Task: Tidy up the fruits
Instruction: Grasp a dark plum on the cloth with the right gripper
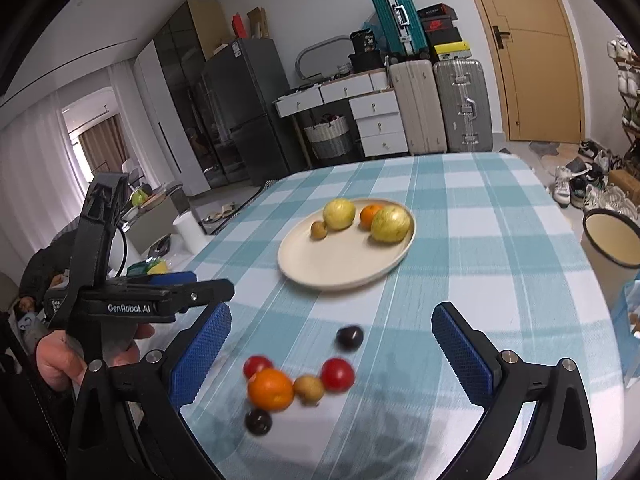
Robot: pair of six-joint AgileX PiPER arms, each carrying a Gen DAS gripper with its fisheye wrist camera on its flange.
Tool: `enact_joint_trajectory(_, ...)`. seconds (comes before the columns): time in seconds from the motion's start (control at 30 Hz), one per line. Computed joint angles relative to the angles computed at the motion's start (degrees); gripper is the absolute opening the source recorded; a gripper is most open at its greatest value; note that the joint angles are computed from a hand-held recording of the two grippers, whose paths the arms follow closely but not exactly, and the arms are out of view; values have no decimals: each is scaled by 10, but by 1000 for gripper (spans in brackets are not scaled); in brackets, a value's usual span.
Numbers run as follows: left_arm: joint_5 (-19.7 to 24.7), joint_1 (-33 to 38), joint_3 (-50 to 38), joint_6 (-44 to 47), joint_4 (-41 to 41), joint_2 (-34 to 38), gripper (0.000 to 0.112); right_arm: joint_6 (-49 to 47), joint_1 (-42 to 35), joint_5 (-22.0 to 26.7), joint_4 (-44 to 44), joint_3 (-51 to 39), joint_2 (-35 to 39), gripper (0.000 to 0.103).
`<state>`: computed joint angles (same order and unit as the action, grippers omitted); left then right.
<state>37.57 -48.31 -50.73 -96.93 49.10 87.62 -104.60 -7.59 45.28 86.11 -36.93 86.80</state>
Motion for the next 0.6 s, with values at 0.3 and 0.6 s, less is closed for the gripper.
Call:
enact_joint_trajectory(0.3, -10, -29, 50, -66, 22, -15, 102, -55, 3, 7, -4, 80, -12, 103)
enact_joint_trajectory(0.6, -17, -47, 82, -114, 42, -17, 102, -111, 34, -9, 34, 120, 18, 102)
